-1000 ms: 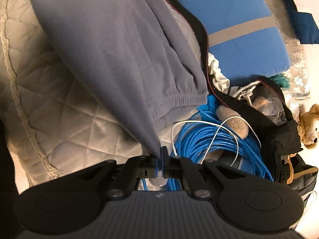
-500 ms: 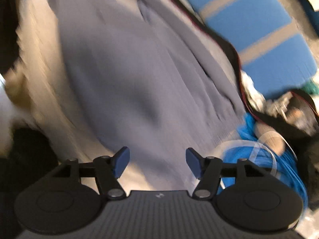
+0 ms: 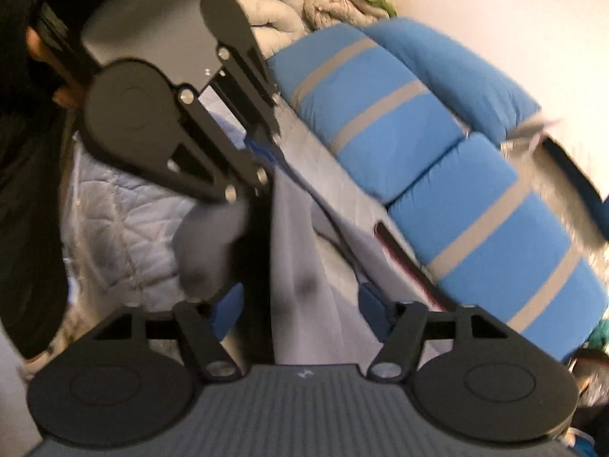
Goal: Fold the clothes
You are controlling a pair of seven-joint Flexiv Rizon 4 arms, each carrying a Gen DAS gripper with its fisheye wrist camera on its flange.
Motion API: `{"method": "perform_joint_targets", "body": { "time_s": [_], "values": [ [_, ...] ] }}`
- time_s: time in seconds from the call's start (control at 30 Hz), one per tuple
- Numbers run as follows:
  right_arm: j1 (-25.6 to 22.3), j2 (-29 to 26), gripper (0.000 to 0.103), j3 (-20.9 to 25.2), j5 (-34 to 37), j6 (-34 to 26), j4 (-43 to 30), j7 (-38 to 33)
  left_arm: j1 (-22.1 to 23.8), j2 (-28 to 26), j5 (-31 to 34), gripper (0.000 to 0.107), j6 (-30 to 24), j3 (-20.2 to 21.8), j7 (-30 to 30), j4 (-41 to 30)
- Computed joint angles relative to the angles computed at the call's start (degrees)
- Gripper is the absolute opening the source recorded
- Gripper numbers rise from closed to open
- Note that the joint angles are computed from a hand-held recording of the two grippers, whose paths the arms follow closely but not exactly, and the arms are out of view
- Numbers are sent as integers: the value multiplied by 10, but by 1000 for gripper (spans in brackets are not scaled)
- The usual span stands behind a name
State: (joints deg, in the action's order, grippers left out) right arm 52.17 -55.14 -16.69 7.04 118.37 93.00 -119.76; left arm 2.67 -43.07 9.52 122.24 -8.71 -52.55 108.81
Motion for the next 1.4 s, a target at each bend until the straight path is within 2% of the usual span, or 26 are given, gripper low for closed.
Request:
{"method": "perform_joint_targets", "body": {
  "time_s": [0.03,0.07,0.1,0.17,0.23,0.27,0.3,0.37,0.4,0.53,0.67,0.9,1.03,1.1,1.2,1.27,1.33,1.4],
  "values": [
    [15,-20,51,-20,17,7,-17,-2,-5,-2,-7,5,6,5,-2,1],
    [23,-35,26,-33,30,10,-32,-3,-10,-5,-13,5,12,9,-4,1],
    [20,-45,14,-30,32,15,-43,-2,-12,-7,-18,5,16,12,-6,1],
    [-1,-55,6,-6,29,34,-60,4,-18,-11,-27,5,27,19,-9,0],
    [-21,-56,6,19,25,47,-69,12,-35,-18,-44,7,43,35,-5,-3],
    [-32,-56,6,31,22,53,-74,17,-46,-22,-54,11,49,44,0,-5],
    [-38,-56,6,39,23,59,-77,20,-61,-27,-69,15,57,57,9,-6],
    [-43,-55,5,44,35,68,-83,24,-87,-36,-100,34,71,77,26,-8],
    [-47,-55,5,48,41,71,-87,27,-92,-38,-108,35,68,79,34,-8],
    [-61,-39,5,62,58,80,-82,38,-77,-33,-101,35,29,58,45,-6],
    [-70,-31,5,70,78,80,-87,58,-64,-32,-85,35,14,45,45,-5],
    [-50,-34,4,30,171,58,-115,84,-67,-33,-85,32,-20,44,55,-4],
    [-73,-24,4,50,160,59,-110,115,-48,-27,-69,12,-33,27,52,-1],
    [-76,-25,4,50,156,58,-109,126,-62,-23,-75,9,-41,46,64,-3],
    [-69,-29,4,38,162,58,-110,133,-116,-31,-107,8,-1,107,99,-7],
    [-61,-33,4,26,170,61,-111,130,-178,-56,-176,7,67,172,136,-12],
    [-61,-34,4,27,169,68,-110,129,-225,-86,-247,7,137,216,179,-21],
    [-70,-31,4,40,154,74,-106,130,-271,-134,-347,7,232,256,225,-46]
  ]
}}
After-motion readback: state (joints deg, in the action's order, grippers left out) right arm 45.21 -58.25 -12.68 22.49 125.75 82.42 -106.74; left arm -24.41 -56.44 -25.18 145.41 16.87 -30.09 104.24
